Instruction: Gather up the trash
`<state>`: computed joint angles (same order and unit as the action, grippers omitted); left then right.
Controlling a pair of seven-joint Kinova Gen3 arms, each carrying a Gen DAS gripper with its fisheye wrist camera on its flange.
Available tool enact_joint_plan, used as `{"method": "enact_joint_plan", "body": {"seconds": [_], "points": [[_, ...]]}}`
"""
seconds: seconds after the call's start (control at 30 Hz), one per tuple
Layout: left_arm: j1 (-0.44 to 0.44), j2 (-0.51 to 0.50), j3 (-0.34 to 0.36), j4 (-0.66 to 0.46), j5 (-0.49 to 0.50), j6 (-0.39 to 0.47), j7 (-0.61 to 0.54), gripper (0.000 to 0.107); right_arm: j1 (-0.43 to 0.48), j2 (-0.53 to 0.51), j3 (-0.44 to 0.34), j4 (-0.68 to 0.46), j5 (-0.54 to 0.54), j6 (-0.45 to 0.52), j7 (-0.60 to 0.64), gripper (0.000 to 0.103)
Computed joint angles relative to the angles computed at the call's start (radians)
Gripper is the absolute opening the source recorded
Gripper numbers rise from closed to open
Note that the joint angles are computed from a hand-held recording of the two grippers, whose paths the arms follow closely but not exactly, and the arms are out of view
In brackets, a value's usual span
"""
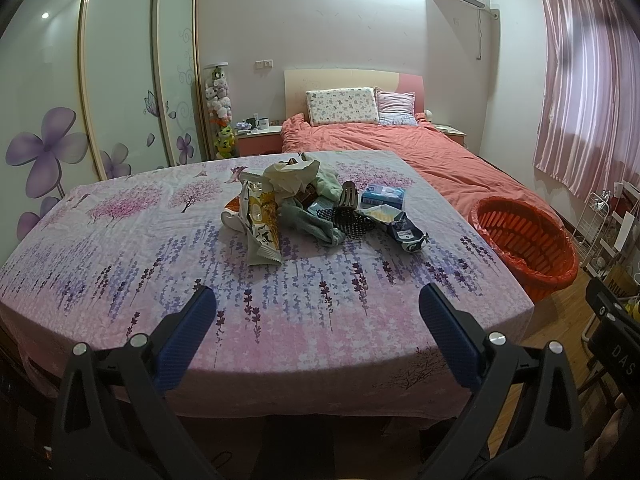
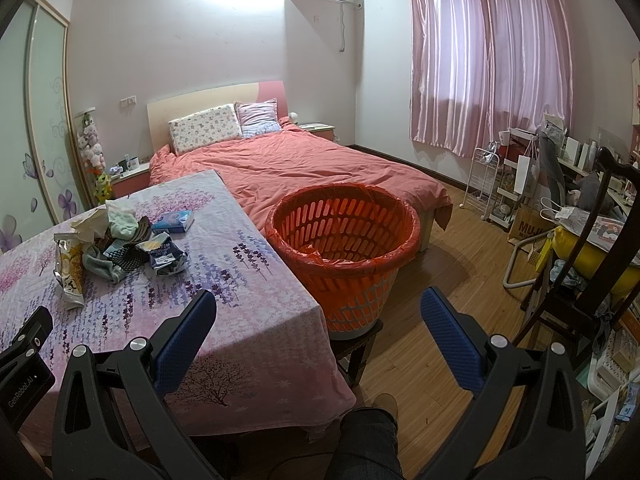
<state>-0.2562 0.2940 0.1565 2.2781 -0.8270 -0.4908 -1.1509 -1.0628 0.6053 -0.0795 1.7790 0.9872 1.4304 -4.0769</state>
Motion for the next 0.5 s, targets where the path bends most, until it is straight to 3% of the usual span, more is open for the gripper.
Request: {"method": "enact_joint_plan", "body": {"seconds": [0.5], "points": [[-0.001, 0.000, 0.001, 0.000, -0.006, 0.002, 0.006, 0.099, -0.002, 0.003, 0.000, -0.003, -0.002, 0.001, 0.000, 0.101]]}}
